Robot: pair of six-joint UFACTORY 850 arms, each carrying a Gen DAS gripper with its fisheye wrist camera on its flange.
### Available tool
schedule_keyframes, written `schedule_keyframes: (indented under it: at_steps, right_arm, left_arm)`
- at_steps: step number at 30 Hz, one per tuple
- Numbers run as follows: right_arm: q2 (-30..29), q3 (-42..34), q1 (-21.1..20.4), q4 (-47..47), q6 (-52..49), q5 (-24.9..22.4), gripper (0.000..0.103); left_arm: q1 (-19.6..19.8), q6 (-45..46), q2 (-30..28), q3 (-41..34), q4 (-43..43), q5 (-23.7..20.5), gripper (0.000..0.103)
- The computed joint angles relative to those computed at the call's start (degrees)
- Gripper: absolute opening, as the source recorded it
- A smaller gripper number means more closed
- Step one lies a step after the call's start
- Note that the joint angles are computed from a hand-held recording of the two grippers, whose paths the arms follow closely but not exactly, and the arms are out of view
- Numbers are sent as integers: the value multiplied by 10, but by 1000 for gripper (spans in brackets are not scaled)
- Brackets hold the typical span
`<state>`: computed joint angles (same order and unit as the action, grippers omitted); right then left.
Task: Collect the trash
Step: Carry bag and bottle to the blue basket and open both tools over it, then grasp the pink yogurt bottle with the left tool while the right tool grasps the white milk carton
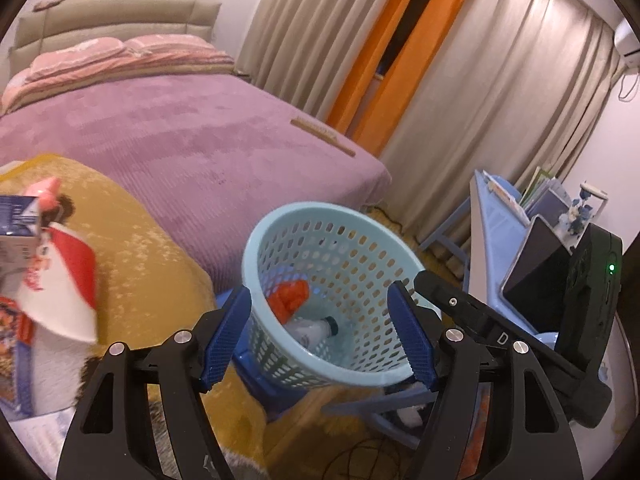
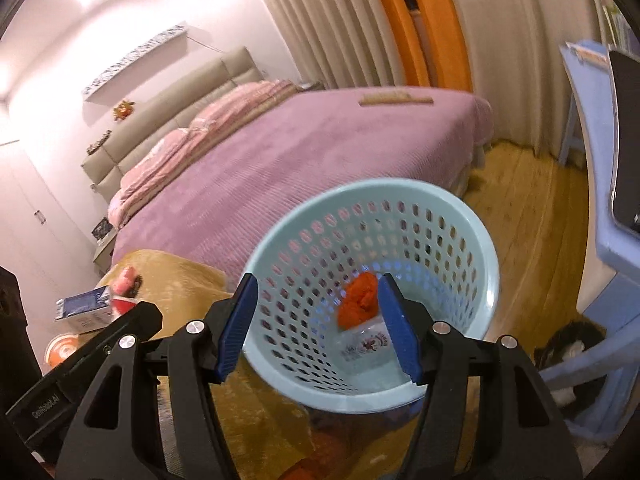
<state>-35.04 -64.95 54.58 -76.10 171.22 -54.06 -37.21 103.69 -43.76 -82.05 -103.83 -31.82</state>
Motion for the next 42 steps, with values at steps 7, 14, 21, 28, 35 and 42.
schedule_keyframes:
  at_steps: [7, 14, 21, 28, 35, 42]
  right_arm:
    - [-22, -57, 19, -29, -64, -31, 59]
    - [-76, -157, 22, -61, -167, -1, 59]
    - [-146, -268, 13, -63, -274, 71, 66]
    - [-197, -335, -20, -73, -306, 196, 69]
    - [-251, -430, -40, 26, -499, 249, 69]
    - [-270, -458, -47, 149, -669, 300, 69]
  left_arm:
    - [35, 90, 64, 86, -102, -23, 69]
    - [92, 217, 133, 176, -265, 4, 74]
    - [148, 390, 171, 227, -477, 78, 76]
    - [206, 412, 159, 234, -519, 123, 76]
    - [226, 381, 129, 207, -477, 162, 76]
    - [227, 339, 98, 186, -427, 174, 76]
